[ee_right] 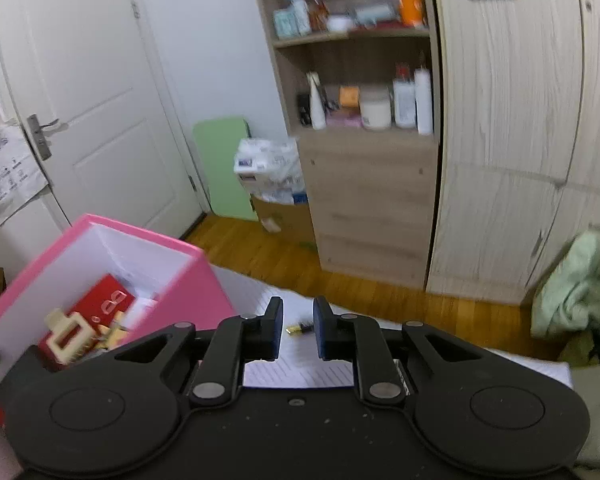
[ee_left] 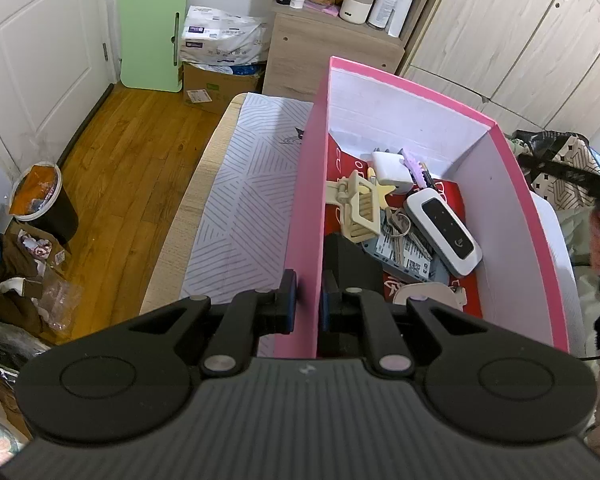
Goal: Organize rigid objects
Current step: 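Grasp the second AA battery on the bed with the right tool, then carry the second battery into the pink box and release it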
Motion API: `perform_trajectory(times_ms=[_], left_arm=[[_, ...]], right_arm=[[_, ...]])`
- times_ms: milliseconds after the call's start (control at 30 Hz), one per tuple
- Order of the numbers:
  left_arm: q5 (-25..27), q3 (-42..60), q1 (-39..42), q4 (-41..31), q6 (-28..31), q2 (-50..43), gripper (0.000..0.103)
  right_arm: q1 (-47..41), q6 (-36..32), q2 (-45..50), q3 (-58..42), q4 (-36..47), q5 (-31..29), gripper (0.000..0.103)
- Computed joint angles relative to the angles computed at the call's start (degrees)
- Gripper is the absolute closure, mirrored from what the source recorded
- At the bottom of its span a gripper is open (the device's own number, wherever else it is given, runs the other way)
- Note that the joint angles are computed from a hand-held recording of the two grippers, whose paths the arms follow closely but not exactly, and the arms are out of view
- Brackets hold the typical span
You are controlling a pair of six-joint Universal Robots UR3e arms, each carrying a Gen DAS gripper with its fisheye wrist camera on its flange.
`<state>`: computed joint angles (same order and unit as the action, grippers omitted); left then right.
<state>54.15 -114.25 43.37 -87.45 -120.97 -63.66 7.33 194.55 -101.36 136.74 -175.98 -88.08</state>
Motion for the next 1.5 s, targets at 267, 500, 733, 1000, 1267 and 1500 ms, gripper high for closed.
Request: perform_trajectory(times_ms=[267,500,733,1000,1267,1500], left_arm=[[0.10,-0.10,-0.19,0.29,-0.28,0.03,0.092],[0.20,0.15,-0.15,0.04,-0.36,-0.30,0.092],[0.16,0.16,-0.35,0.26,-0.68,-0.57,0.092],[0.10,0.13,-0.33,0.35,-0.64,-0.68,0.092],[-0.32,0.23,-0.03,-0.16,-0.40,-0.80,0.092],[-1.26,0.29,0.73,-1.44,0.75,-0.70,0.092]], right_arm=[[0.31,-10.93,15.00,-1.28,-10.64,0.81,0.046],[0.05,-17.85,23.67,-5.46,-15.57,0.56,0.035],[-2.72,-14.34,25.94,-1.84,-23.00,4.27,0.038],[-2.73,-11.87,23.19,2.90,-27.36,4.90,0.054],[3.68,-6.21,3.10,6.50,-19.51,1.52,0.054],[9.71,6.21,-5.73,-3.73,-1.36,8.36,0.054]])
